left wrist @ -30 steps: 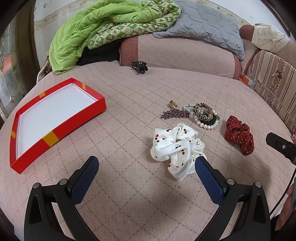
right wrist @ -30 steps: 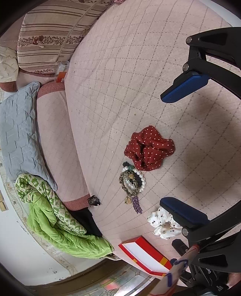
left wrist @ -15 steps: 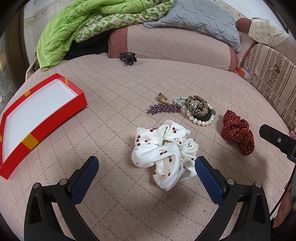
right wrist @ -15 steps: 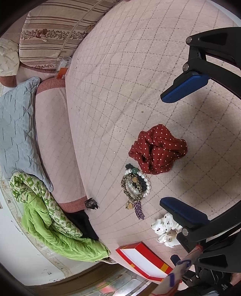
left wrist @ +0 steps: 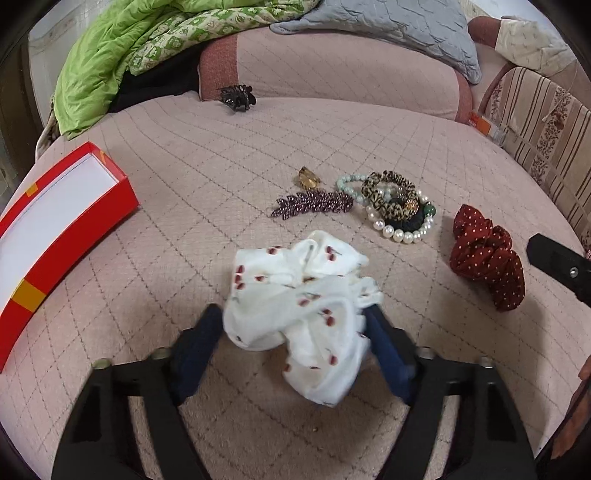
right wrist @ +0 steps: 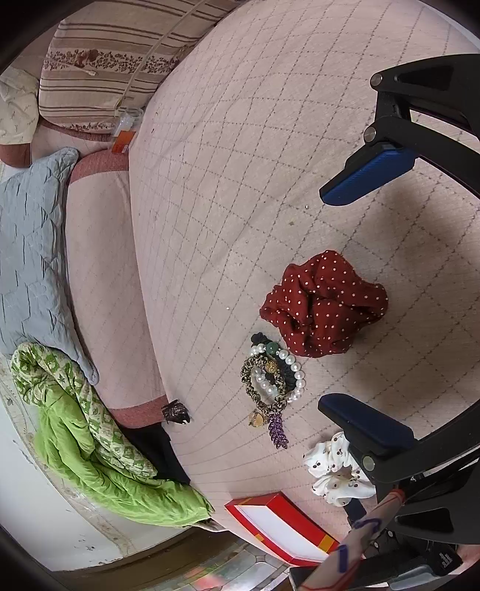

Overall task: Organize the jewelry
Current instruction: 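Close left tool on white scrunchie while right tool closes on red scrunchie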

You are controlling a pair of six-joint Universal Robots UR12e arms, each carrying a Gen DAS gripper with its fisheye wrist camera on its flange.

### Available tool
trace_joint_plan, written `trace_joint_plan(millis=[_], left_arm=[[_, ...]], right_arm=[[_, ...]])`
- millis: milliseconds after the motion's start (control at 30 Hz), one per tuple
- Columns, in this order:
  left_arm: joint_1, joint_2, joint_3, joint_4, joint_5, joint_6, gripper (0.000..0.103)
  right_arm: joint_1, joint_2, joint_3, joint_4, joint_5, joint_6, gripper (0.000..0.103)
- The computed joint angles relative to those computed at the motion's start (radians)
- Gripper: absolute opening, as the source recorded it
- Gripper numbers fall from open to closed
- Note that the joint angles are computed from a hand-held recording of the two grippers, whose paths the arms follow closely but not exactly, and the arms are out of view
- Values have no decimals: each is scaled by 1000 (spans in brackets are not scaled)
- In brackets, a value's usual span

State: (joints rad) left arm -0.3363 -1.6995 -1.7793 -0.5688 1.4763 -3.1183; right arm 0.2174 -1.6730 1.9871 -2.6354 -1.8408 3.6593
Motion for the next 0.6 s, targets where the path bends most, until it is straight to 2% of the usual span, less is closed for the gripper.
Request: trace_joint_plan(millis=[67, 267, 433, 467, 533, 600], left_arm=[[1, -2, 0, 10, -5, 0, 52], [15, -1, -1, 17, -52, -5, 29], [25, 0, -3, 23, -88, -12, 24], [25, 0, -4, 23, -89, -11, 24], [26, 1, -4, 25, -91, -14, 24], [27, 1, -5, 28, -94, -16, 24]], right_arm=[[-3, 5, -4, 3, 7, -3, 103], [-8, 29, -24, 29, 26, -21, 103], [-18, 49, -44, 92, 36, -7, 103], [-18, 53, -47, 108, 31, -3, 99], [-24, 55, -48, 127, 51, -2, 84], [-27, 58, -53, 161, 60, -8, 55]])
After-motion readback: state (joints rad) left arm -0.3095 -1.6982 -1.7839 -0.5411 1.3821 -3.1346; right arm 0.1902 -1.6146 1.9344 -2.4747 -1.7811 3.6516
